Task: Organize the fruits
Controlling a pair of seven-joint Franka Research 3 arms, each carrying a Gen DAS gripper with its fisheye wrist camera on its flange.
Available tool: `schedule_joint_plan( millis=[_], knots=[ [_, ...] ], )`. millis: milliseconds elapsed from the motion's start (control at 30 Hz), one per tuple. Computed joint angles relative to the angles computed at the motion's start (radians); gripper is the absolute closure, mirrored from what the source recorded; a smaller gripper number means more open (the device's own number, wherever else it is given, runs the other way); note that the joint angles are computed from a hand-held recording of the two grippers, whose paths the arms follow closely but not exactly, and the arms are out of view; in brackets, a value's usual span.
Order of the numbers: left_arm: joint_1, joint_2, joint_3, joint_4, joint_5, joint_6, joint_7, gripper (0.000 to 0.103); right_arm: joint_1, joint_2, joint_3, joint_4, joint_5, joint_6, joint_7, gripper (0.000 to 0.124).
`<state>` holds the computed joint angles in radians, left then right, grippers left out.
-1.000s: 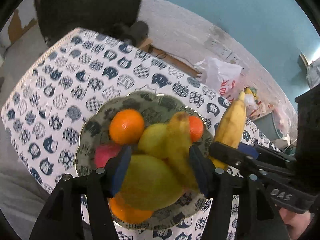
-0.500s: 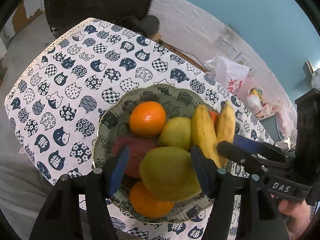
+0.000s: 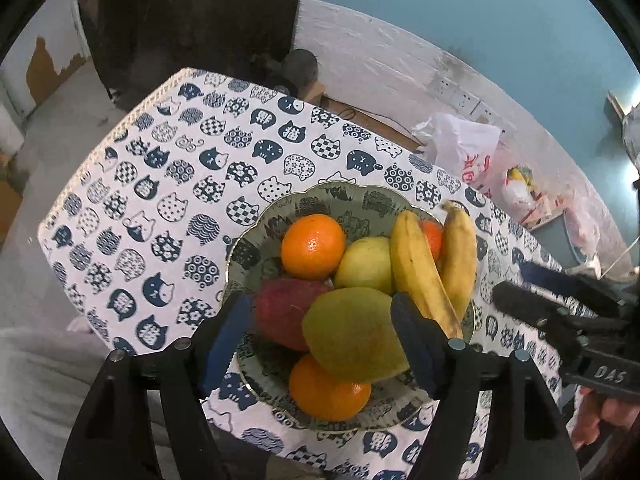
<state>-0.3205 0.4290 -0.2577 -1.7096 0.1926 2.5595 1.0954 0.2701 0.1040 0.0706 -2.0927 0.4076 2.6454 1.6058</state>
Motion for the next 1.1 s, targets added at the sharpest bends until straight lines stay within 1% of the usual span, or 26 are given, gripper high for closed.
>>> schedule_joint_plan(
  millis=[67, 200, 333, 400, 600, 733, 867, 933, 1100],
  knots=[
    [-0.008, -0.021, 0.006, -0.016, 0.022, 0.0, 0.001, 0.023, 0.01, -0.032, -0.008, -0.022, -0.074, 0.011, 0.053, 0.051],
    [-0.016, -0.066, 0.004, -0.049, 0.053, -0.007, 0.017, 0.022, 0.012, -0.096, -0.01, -0.066, -0.176, 0.022, 0.124, 0.05],
    [-0.017, -0.101, -0.01, -0.072, 0.049, -0.009, 0.053, 0.021, 0.004, -0.163, -0.003, -0.12, -0.222, 0.027, 0.157, 0.05],
    [-0.022, -0.118, -0.014, -0.083, 0.055, -0.009, 0.068, 0.017, -0.001, -0.191, 0.003, -0.145, -0.243, 0.029, 0.175, 0.05],
    [-0.047, -0.16, -0.013, -0.107, 0.102, -0.005, 0.084, 0.017, -0.034, -0.298, 0.035, -0.24, -0.352, 0.039, 0.283, 0.05],
    [-0.057, -0.183, -0.016, -0.115, 0.117, -0.004, 0.086, 0.016, -0.059, -0.369, 0.047, -0.293, -0.377, 0.049, 0.333, 0.049],
    [-0.071, -0.203, -0.017, -0.128, 0.141, 0.009, 0.08, 0.014, -0.095, -0.415, 0.074, -0.319, -0.432, 0.047, 0.381, 0.049],
    [-0.078, -0.206, -0.019, -0.123, 0.152, 0.003, 0.075, 0.013, -0.113, -0.435, 0.09, -0.331, -0.468, 0.042, 0.405, 0.049],
    [-0.091, -0.214, -0.026, -0.123, 0.166, 0.004, 0.079, 0.013, -0.124, -0.467, 0.097, -0.355, -0.497, 0.038, 0.422, 0.049]
  ],
)
